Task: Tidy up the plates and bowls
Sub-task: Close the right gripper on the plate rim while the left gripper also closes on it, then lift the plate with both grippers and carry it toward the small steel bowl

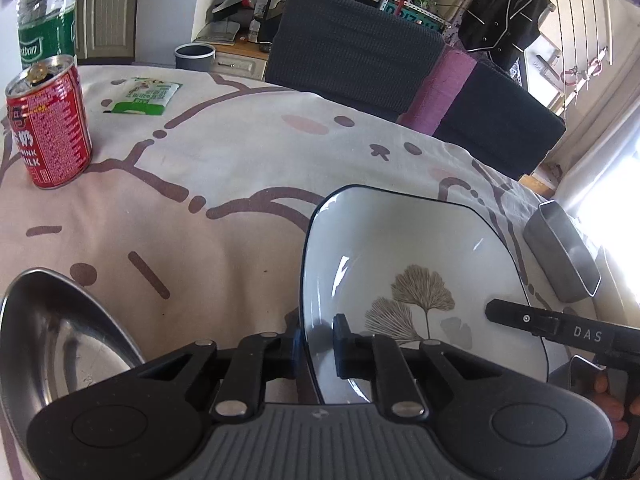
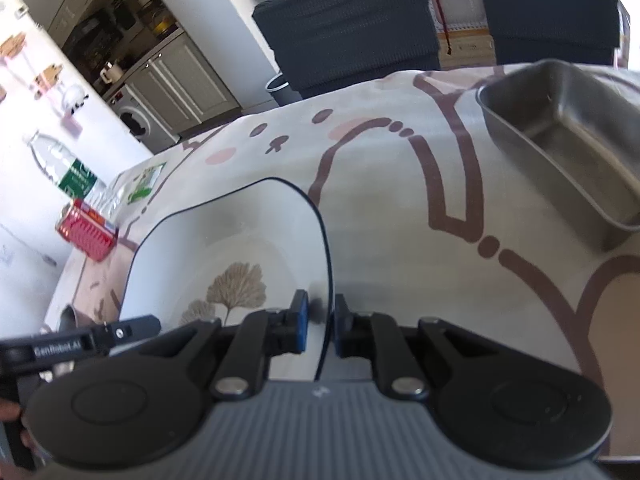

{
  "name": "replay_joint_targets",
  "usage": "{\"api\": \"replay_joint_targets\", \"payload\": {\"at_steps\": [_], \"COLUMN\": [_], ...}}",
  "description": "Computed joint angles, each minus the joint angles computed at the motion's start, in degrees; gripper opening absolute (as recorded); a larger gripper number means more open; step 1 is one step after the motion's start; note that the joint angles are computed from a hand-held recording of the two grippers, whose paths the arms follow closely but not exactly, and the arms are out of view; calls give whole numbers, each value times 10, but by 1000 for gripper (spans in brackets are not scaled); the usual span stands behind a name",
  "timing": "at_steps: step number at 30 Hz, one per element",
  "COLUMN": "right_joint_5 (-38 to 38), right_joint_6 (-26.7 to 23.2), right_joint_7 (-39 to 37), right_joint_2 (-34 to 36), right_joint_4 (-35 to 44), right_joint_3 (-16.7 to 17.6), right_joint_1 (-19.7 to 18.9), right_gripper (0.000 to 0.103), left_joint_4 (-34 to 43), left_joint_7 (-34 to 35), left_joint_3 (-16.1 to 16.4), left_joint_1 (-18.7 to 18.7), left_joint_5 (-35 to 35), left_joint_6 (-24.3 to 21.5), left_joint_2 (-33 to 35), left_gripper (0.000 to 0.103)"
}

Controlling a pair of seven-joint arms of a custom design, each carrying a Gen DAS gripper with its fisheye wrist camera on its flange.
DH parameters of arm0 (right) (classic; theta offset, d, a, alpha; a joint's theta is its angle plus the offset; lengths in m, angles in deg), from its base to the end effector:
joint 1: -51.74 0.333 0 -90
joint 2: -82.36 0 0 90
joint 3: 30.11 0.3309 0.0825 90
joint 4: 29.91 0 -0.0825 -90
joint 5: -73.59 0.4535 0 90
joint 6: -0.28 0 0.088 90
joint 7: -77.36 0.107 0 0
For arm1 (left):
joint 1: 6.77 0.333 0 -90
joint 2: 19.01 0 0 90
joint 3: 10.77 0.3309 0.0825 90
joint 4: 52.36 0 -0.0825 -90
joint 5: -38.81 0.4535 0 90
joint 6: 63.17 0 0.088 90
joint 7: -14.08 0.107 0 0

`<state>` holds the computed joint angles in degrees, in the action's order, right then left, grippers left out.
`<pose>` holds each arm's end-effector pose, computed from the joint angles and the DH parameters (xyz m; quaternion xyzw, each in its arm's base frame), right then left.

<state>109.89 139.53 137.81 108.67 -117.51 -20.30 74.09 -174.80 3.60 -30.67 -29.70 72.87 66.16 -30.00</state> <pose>0.6820 0.4060 0.4307 -0.8379 0.4182 0.0625 0.3453 0.4379 -0.3961 0.5080 -0.8579 0.4065 -0.2498 0.1910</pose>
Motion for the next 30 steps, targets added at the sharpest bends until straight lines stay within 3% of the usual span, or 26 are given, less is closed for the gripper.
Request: {"api": "replay_joint_targets", "payload": {"at_steps": [8,19,25,30], "right_joint_5": [27,128,163,129], "right_joint_6": [26,44,59,55], "right_joint_7": [-52,-148,-183,-149], "right_joint_2": [-48,-190,-285,-346], "right_joint_4": [-40,-153,-245,-310], "right_joint_3": [9,1,-19,-32], "right_joint_1": [-8,-21,-11,-5], "right_gripper": [15,15,15,15], "left_joint_4": [23,72,85,79], "left_joint_7": [-25,-52,-69,-86], "left_joint_3": [-19,-61,-81,-86], "left_joint_1": [-3,-27,-56,-78], "left_joint_5": [55,109,103,72], "left_joint_6": [-47,-108,-126,-123], "left_joint_2": [-25,-49,-55,-59], "left_gripper": [13,11,11,11]}}
